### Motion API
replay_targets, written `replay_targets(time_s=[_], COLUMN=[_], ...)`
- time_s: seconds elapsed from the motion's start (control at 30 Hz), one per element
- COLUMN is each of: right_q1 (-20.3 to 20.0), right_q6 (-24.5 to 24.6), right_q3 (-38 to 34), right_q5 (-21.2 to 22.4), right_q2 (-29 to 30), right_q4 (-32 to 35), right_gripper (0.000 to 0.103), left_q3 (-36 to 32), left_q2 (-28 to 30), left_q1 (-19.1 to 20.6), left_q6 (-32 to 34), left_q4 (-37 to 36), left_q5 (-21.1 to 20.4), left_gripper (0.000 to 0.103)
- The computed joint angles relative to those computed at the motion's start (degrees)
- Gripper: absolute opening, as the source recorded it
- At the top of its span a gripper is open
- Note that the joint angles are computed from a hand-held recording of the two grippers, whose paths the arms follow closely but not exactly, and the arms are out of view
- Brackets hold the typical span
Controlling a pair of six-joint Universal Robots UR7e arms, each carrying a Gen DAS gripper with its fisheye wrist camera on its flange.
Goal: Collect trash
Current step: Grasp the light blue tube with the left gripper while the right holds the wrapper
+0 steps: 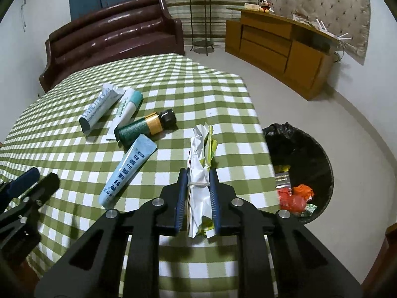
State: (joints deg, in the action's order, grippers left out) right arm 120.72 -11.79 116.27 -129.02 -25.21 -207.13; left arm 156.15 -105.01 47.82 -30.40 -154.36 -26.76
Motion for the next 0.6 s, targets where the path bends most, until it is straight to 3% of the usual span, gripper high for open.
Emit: replay_targets(time_s=[0.33,0.6], right_q1=[-1.3,-2.1], right_q6=[-0.3,-0.1], right_q3=[2.5,3.1], right_q5=[0.0,0.8], right_q2=[-2.6,-3.2], right_q4=[-3.0,-3.2], right_gripper=[0.018,0.018], left_q3=[-3.8,-7.0], left_q2=[16.4,21.9], left_q1=[1.8,4.7], left_q6=[10.9,13.0], left_q4=[-18.6,-19.0], left_q5=[-5.6,-8.6], left_gripper=[0.056,0.03])
